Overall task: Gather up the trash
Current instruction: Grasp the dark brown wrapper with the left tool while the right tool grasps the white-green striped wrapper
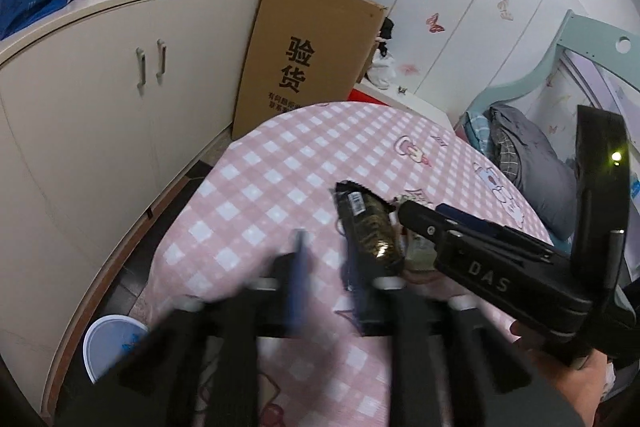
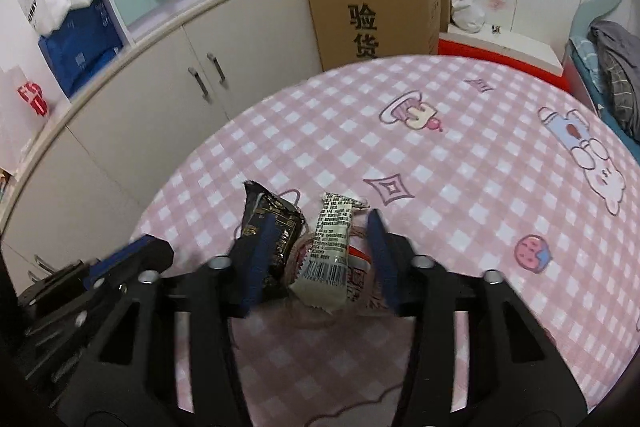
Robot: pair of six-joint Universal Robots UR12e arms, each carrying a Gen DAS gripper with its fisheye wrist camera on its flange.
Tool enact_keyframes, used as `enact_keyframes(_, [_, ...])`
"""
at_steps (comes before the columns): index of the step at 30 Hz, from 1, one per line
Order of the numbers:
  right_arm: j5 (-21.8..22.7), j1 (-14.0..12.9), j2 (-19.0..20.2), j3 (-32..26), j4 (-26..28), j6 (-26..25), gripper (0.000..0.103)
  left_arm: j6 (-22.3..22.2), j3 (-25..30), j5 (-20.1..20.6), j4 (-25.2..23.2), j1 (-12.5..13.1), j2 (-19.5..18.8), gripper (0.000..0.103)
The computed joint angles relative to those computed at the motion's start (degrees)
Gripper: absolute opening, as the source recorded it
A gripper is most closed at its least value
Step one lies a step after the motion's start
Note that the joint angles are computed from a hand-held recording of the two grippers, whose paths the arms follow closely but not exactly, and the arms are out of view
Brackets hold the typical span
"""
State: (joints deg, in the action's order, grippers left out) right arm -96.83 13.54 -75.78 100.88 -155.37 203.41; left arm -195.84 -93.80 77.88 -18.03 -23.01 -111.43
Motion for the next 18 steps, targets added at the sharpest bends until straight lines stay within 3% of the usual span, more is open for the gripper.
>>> enact_keyframes(1, [0.2, 0.0, 0.2, -0.2, 0.6, -0.1, 0.031, -0.3, -0.1, -0.1, 0.6, 0.1, -0.1, 0.042])
enact_keyframes(2, [-0.1, 0.0, 0.4, -0.3, 1.0, -0.4, 0.021, -0.3, 0.0, 0.0, 0.6, 0.1, -0.2, 0.042])
enact_keyframes(4, [-1.2, 0.2, 0.4, -0.1, 0.5, -1.2, 0.017, -0.2, 0.4, -0.4, 0.2, 0.1, -0.5, 0.042])
enact_keyframes(8, [-4.8, 0.8, -0.9, 1.4, -2.8, -1.7, 0.015, 1.4, 1.5, -1.2, -0.9, -0.6, -1.1, 0.042])
enact_keyframes(12, [-3.4, -0.2, -2.9, 4.1, -6.5, 0.7, 0.015, 3.1, 3.4, -0.2, -2.9, -1.9, -2.4, 0.042])
enact_keyframes(18, [-2.4, -0.8, -4.5, 6.4, -8.4, 1.9, 0.015, 2.2, 5.0, 0.5, -4.8, -2.9, -3.4, 0.042])
